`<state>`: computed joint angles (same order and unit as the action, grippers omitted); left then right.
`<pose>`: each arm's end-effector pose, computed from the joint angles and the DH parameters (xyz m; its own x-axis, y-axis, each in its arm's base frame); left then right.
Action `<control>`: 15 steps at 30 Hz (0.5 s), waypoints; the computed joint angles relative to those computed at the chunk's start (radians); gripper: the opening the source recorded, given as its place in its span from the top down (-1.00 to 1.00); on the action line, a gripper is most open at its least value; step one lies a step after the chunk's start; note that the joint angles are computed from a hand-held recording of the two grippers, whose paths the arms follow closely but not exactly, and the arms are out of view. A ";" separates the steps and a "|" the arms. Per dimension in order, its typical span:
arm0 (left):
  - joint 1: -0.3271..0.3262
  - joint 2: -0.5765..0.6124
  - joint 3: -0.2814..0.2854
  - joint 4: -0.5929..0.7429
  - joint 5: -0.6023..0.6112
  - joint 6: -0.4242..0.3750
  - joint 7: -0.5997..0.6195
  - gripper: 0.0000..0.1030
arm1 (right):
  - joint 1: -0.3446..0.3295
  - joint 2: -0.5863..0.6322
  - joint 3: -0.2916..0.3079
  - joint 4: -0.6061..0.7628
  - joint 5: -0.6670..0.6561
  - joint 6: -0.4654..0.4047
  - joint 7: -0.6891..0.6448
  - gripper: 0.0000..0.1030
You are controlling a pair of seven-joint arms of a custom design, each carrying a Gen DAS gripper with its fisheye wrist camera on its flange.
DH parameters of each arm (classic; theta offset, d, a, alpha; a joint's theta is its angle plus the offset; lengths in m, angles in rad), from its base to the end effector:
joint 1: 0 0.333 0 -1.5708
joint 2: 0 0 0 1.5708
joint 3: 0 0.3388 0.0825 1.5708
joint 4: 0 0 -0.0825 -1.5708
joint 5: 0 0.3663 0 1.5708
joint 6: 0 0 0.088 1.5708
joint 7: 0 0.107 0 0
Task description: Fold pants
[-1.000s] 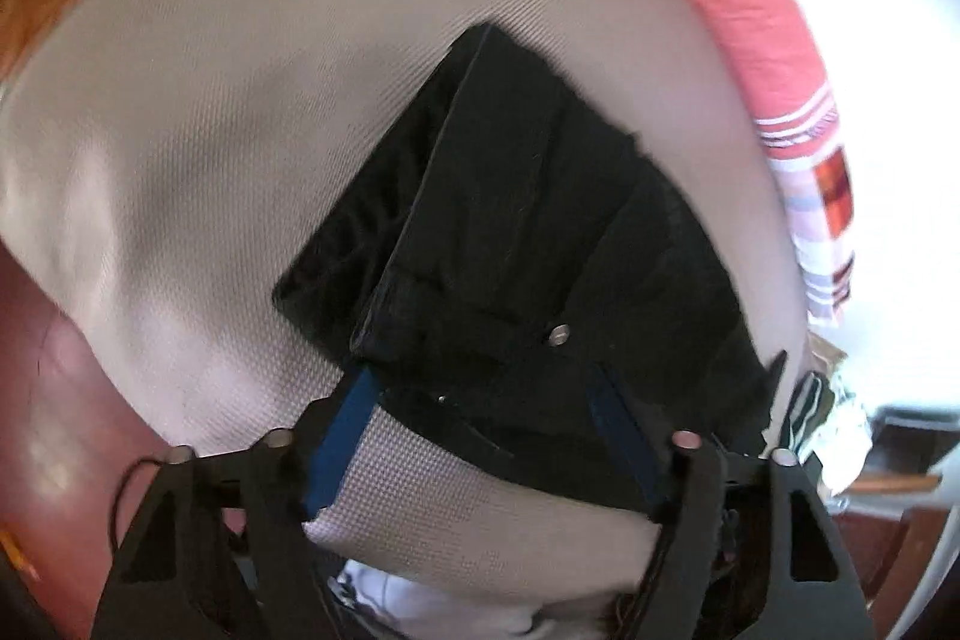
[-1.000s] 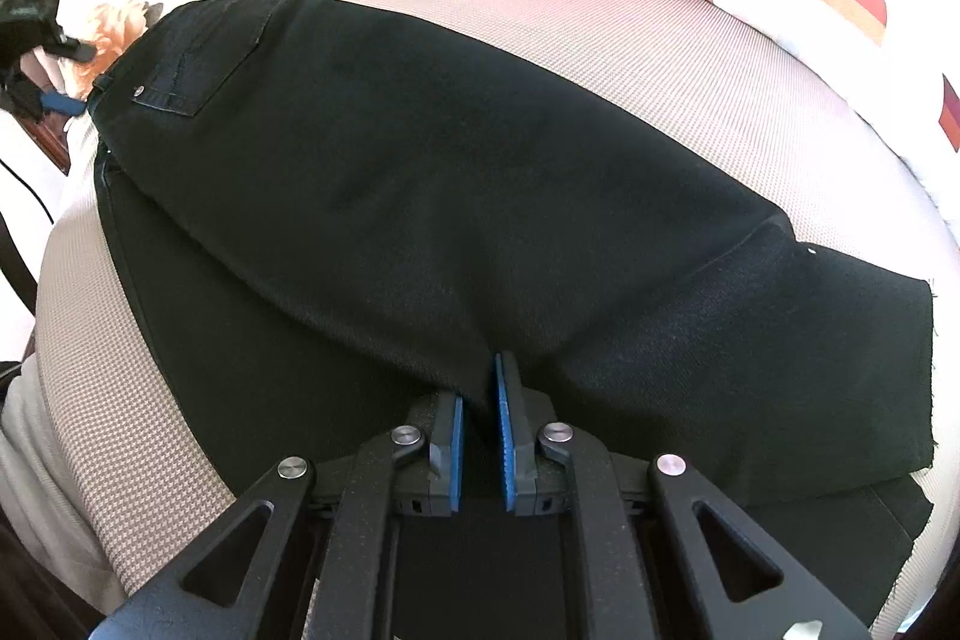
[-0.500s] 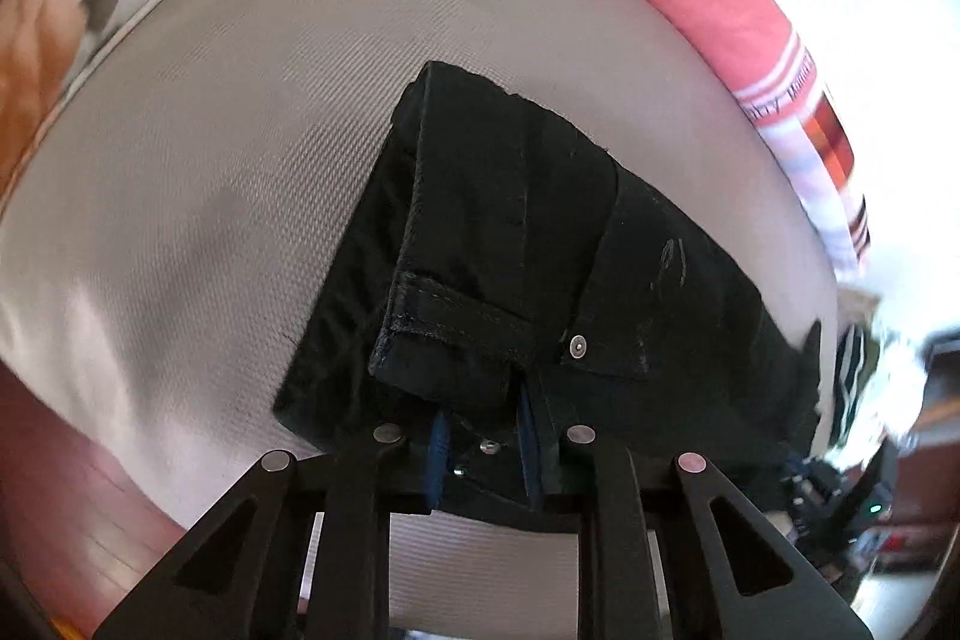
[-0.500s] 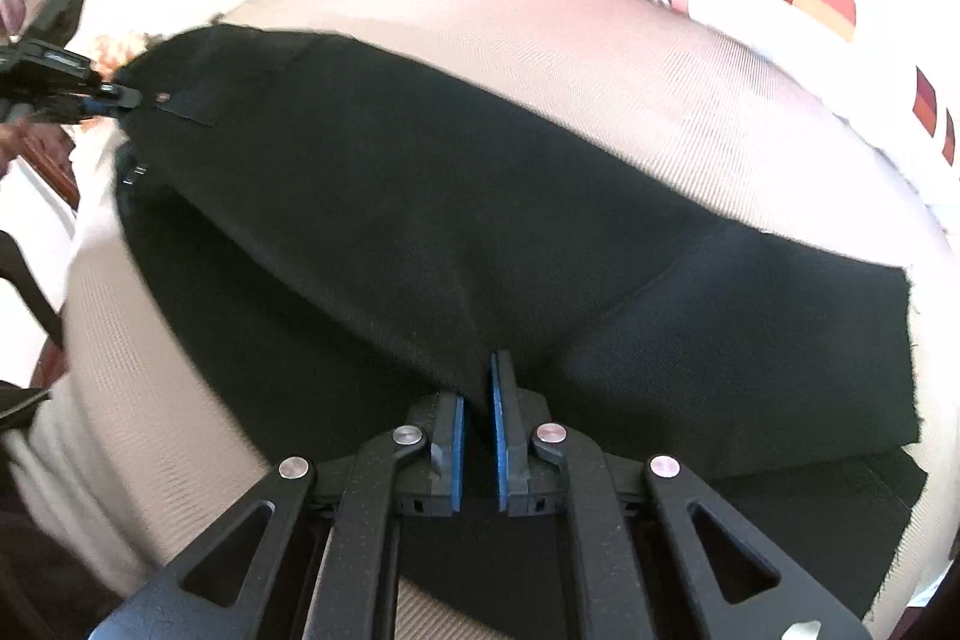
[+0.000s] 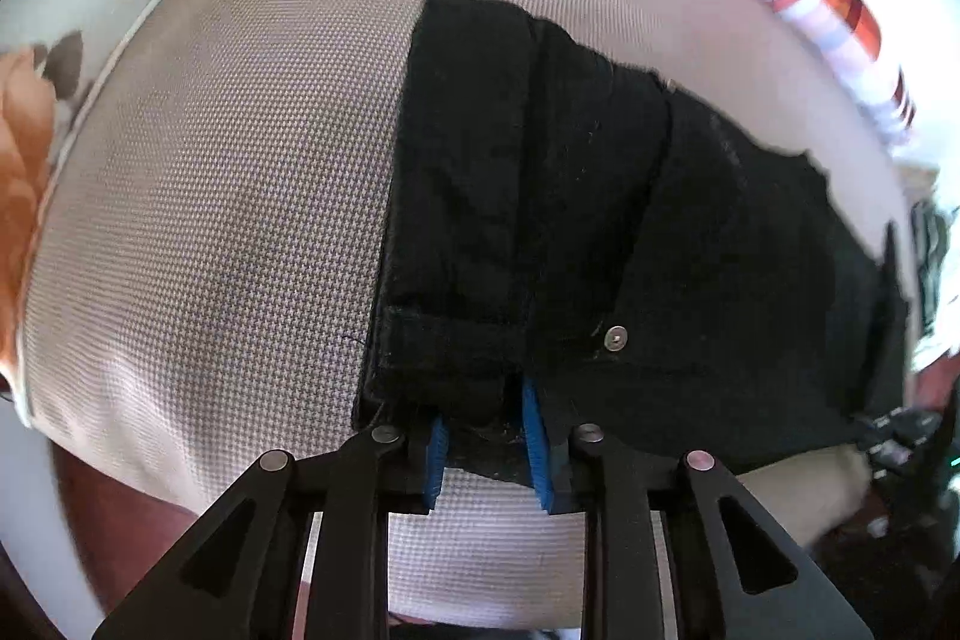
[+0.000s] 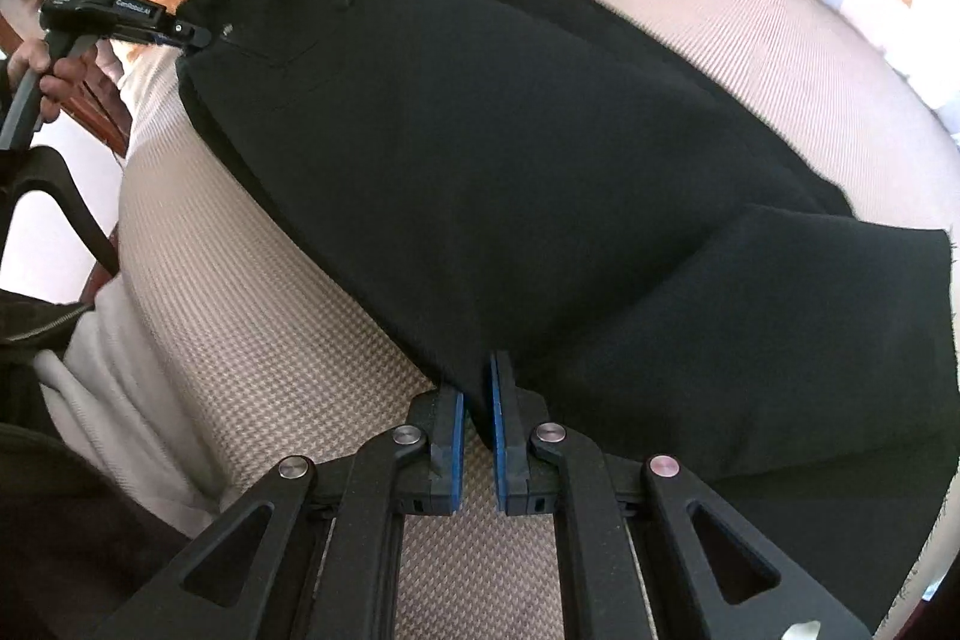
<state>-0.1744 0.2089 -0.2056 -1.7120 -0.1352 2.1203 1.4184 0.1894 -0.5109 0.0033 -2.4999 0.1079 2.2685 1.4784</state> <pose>0.5868 -0.2297 0.5149 -0.1726 -0.9653 0.1962 -0.9759 0.1406 -0.1668 0.3810 0.0773 0.5171 0.2346 -0.9695 -0.0713 -0.9375 -0.2062 -0.2803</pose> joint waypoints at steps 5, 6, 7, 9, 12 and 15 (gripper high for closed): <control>-0.023 0.000 -0.001 0.002 0.063 0.016 -0.023 0.44 | 0.003 0.004 0.004 0.002 -0.008 -0.002 -0.005 0.83; -0.027 0.000 0.000 0.004 0.077 0.016 -0.027 0.38 | 0.004 0.006 -0.001 -0.001 0.006 0.009 -0.001 0.82; -0.037 -0.004 0.003 0.005 0.109 0.017 -0.045 0.26 | 0.004 0.008 -0.004 0.000 0.013 0.010 0.002 0.81; -0.051 -0.022 0.006 0.000 0.169 0.014 -0.076 0.10 | 0.004 0.013 -0.006 0.000 0.023 0.016 0.005 0.81; -0.091 -0.051 0.006 -0.017 0.325 0.031 -0.146 -0.10 | 0.006 0.010 -0.008 -0.009 0.033 0.029 0.002 0.81; -0.134 -0.068 -0.004 -0.024 0.496 0.023 -0.210 -0.18 | 0.003 -0.006 -0.024 -0.026 0.043 0.031 -0.017 0.80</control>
<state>-0.3084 0.1407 -0.2091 -1.7360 0.3604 2.1430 1.2088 0.1927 -0.5173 -0.0210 -2.5256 0.1510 2.2999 1.4613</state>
